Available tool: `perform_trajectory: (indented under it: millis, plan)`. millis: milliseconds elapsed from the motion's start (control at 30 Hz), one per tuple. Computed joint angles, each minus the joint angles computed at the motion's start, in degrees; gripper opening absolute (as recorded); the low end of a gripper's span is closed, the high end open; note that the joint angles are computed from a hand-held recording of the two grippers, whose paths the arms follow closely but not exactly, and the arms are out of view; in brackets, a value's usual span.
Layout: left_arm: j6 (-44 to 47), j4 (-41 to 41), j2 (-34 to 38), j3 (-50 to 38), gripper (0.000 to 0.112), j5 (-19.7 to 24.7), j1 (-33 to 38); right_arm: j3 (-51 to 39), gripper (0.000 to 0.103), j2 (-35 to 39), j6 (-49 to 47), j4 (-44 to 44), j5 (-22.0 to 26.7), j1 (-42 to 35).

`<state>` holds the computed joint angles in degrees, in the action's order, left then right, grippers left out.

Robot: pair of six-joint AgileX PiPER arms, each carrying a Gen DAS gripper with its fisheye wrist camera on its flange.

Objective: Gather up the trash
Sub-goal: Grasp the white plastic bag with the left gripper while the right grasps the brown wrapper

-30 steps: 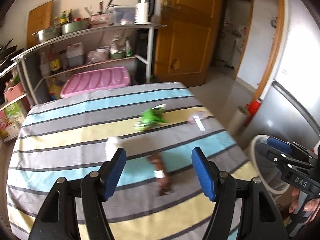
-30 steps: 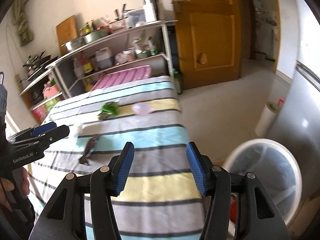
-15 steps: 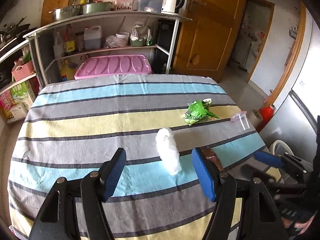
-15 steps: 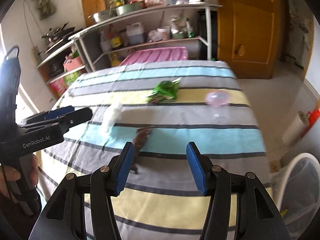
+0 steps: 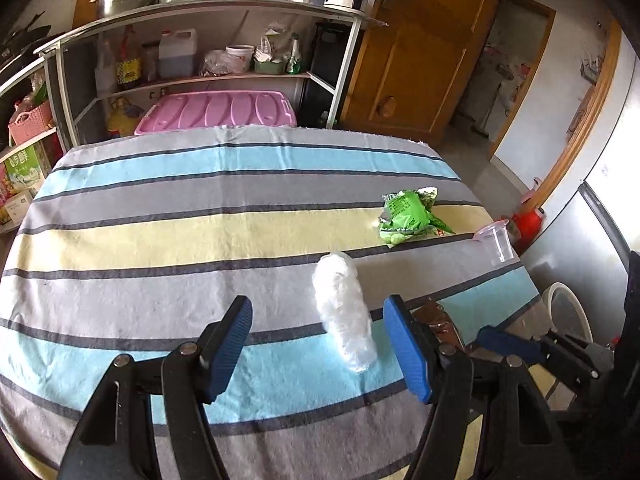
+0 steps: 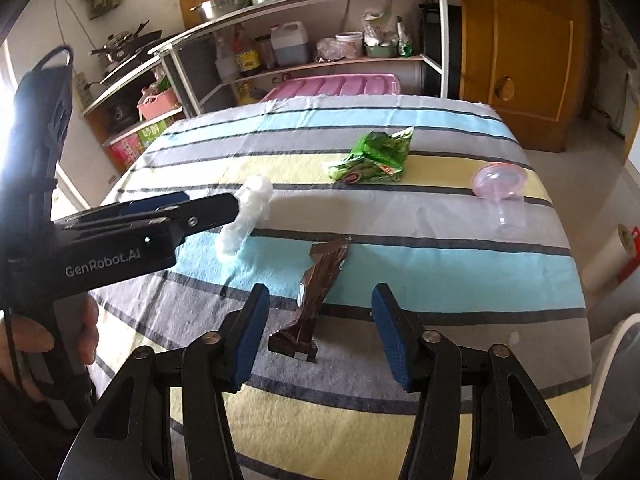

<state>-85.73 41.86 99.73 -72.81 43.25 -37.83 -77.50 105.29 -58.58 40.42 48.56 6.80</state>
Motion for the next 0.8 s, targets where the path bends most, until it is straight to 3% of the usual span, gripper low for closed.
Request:
perform_trajectory:
  millis: [233,367,667,800]
  plan:
    - [2.6,-2.3,2.3,-1.3,0.069,-0.5,1.0,1.3,0.024,-0.3,-1.4,-0.9,-2.0,0.9]
    - [3.9,-3.3,3.1,-2.2,0.057,-0.4,1.3,1.0,0.016,0.2,-1.6,-1.0,-1.8,0.9]
    - [6.7,-5.0,3.9,-3.2,0.029,-0.6,1.8,1.4,0.014,0.1,-2.3,0.4,-1.6,0.2]
    - [6.6,-4.9,3.8,-3.2,0.029,-0.4,1.5,2.1,0.014,-0.5,-3.4,1.0,-2.0,0.0]
